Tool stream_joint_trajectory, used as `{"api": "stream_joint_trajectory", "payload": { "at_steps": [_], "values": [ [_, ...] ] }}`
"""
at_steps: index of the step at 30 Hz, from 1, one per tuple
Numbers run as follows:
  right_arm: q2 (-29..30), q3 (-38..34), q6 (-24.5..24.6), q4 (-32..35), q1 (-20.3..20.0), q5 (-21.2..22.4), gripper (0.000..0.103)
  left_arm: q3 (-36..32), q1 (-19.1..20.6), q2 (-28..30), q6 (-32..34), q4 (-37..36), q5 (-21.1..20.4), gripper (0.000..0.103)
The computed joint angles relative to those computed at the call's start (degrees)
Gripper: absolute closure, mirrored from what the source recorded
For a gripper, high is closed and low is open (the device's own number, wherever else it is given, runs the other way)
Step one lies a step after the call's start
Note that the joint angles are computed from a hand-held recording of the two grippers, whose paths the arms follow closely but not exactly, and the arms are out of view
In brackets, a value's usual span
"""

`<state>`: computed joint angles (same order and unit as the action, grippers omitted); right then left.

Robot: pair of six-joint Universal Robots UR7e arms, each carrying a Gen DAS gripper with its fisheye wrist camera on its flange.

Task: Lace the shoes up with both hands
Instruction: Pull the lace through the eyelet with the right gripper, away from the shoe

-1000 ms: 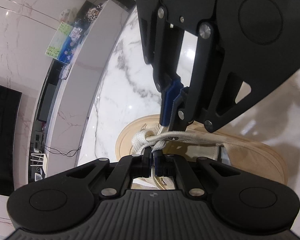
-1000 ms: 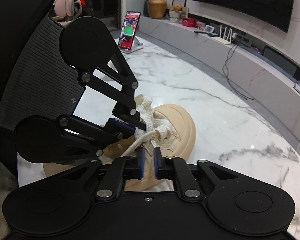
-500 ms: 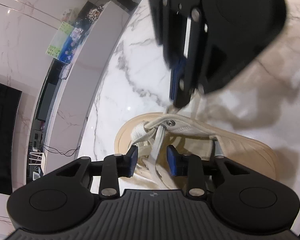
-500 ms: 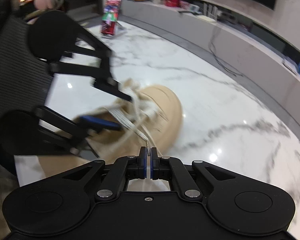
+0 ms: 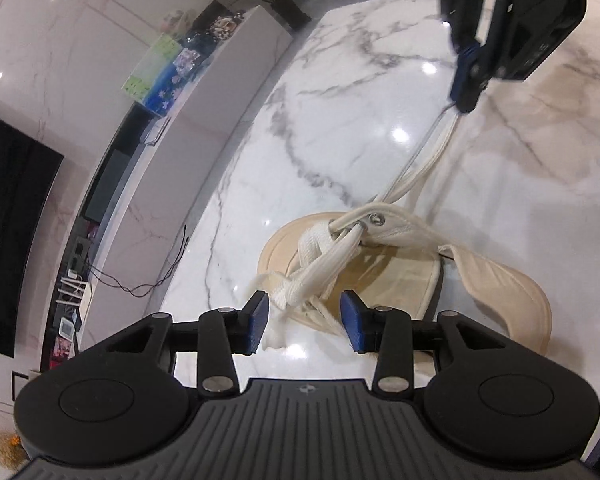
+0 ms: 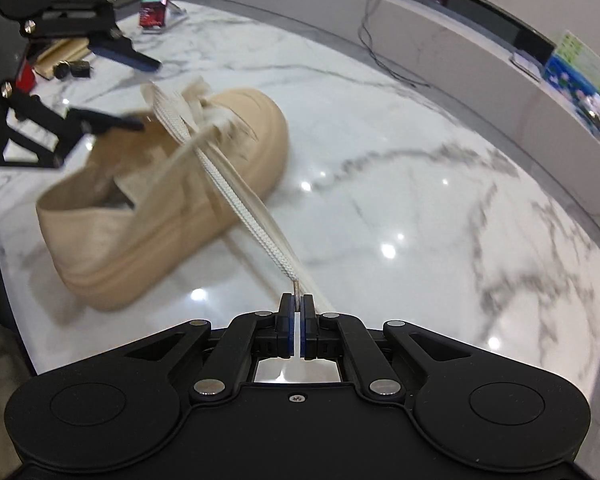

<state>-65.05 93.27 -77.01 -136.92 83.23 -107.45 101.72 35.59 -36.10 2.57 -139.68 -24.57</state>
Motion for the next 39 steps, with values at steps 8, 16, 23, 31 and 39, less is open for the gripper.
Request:
{"api": "stream_joint_trajectory", "payload": {
  "at_steps": [8,16,23,31,39],
  "values": [
    [-0.69,0.68,-0.32,-3.20,-1.18,-5.59,0.102,1.48,-0.81,-1.05,-0.67,-0.23,-0.23,0.065],
    [-1.65,1.70,-0.66,-5.27,-2.10,-9.91,0.102,1.52,-0.91,-1.04,-0.66,-0.73,-0.10,0.065],
    [-2.19,2.30,-1.57,-8.48,-2.15,-13.52,0.102,1.88,-0.98,-1.64,-1.35,-0.60,0.03,0.064],
    [-2.57,2.98,-3.27,-10.91,-2.38,-17.99,0.102,2.67,-1.24,-2.29,-1.17,-1.80,0.37,0.064],
    [-2.48,3.58,-3.72,-14.08,-2.50,-20.19,0.102,3.68,-1.57,-3.02,-2.00,-1.51,0.95,0.064]
  ]
}}
